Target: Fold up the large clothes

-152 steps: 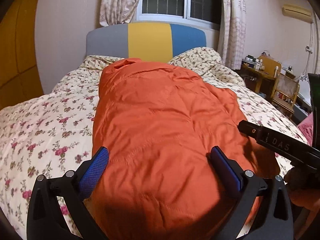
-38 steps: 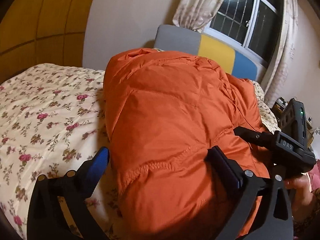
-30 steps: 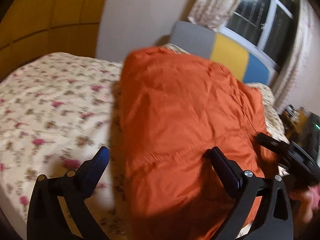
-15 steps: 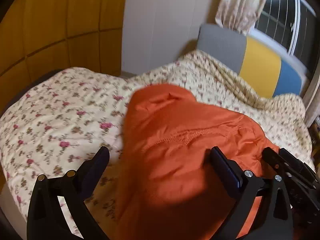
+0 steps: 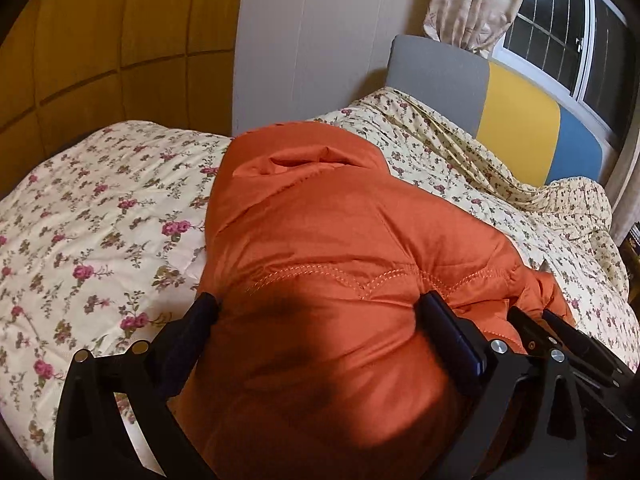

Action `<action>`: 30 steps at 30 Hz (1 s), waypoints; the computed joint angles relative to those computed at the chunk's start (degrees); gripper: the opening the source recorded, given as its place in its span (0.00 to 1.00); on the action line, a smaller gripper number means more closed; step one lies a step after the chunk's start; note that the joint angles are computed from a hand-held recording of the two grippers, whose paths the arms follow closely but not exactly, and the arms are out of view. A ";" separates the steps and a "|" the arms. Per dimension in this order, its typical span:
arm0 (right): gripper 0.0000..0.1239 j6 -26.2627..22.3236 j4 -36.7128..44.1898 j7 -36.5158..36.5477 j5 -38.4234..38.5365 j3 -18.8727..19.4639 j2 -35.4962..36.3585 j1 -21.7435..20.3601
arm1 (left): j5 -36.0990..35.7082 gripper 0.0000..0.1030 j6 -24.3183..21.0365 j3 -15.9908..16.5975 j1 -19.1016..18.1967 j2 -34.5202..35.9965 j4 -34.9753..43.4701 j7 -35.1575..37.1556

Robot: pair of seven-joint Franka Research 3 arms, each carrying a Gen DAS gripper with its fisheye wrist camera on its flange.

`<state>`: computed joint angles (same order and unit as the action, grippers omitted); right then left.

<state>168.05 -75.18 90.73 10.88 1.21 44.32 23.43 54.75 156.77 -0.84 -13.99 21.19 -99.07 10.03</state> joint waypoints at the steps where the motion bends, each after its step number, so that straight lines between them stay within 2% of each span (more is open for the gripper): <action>1: 0.51 -0.21 0.55 0.17 -0.08 -0.22 0.40 0.13 | -0.62 0.97 -0.41 -0.23 0.13 0.46 0.54 0.75; 6: 0.52 2.00 -1.63 -0.78 0.77 0.99 -0.47 -0.64 | 0.33 0.97 -2.77 0.23 -1.11 0.82 1.44 0.53; 10: 0.53 5.47 -6.98 -3.45 2.81 3.66 -3.52 -2.51 | 3.72 0.97 -3.11 0.57 -1.91 -0.92 -0.32 -2.41; 12: 0.59 7.24 -11.14 -4.87 3.43 4.19 -6.35 -2.85 | 4.61 0.97 -2.15 -0.04 -1.45 -2.63 -2.36 -3.24; 16: 0.67 12.12 -21.35 -3.33 2.22 -1.75 -13.16 2.42 | 9.32 0.97 -2.71 -1.17 -1.74 -7.87 -7.98 -8.65; 18: 0.74 13.19 -26.05 -4.29 3.15 0.74 -16.44 0.57 | 14.55 0.97 -3.68 -2.10 -2.00 -11.00 -11.34 -13.56; 20: 0.75 13.65 -30.12 -5.29 4.84 3.85 -19.37 -1.97 | 17.55 0.97 -4.82 -3.76 -1.75 -14.04 -14.83 -15.97; 22: 0.78 14.94 -35.22 -3.08 4.11 1.89 -22.87 -0.26 | 17.53 0.97 -5.03 -5.55 -0.80 -16.32 -17.62 -16.01; 23: 0.79 15.86 -37.66 -4.46 5.85 2.58 -24.58 -0.58 | 17.32 0.97 -5.00 -6.39 -0.25 -17.23 -18.72 -15.86; 26: 0.81 17.96 -43.89 -6.89 8.05 9.41 -29.04 -6.31 | 14.28 0.97 -7.41 -8.90 0.61 -20.86 -22.49 -13.95; 28: 0.81 18.70 -47.53 -7.72 9.16 11.79 -32.04 -8.17 | 14.82 0.97 -6.75 -10.04 1.22 -24.01 -25.73 -14.94; 30: 0.81 19.79 -50.86 -8.68 10.51 15.95 -34.89 -11.64 | 13.83 0.97 -6.71 -11.18 1.78 -26.71 -28.25 -15.00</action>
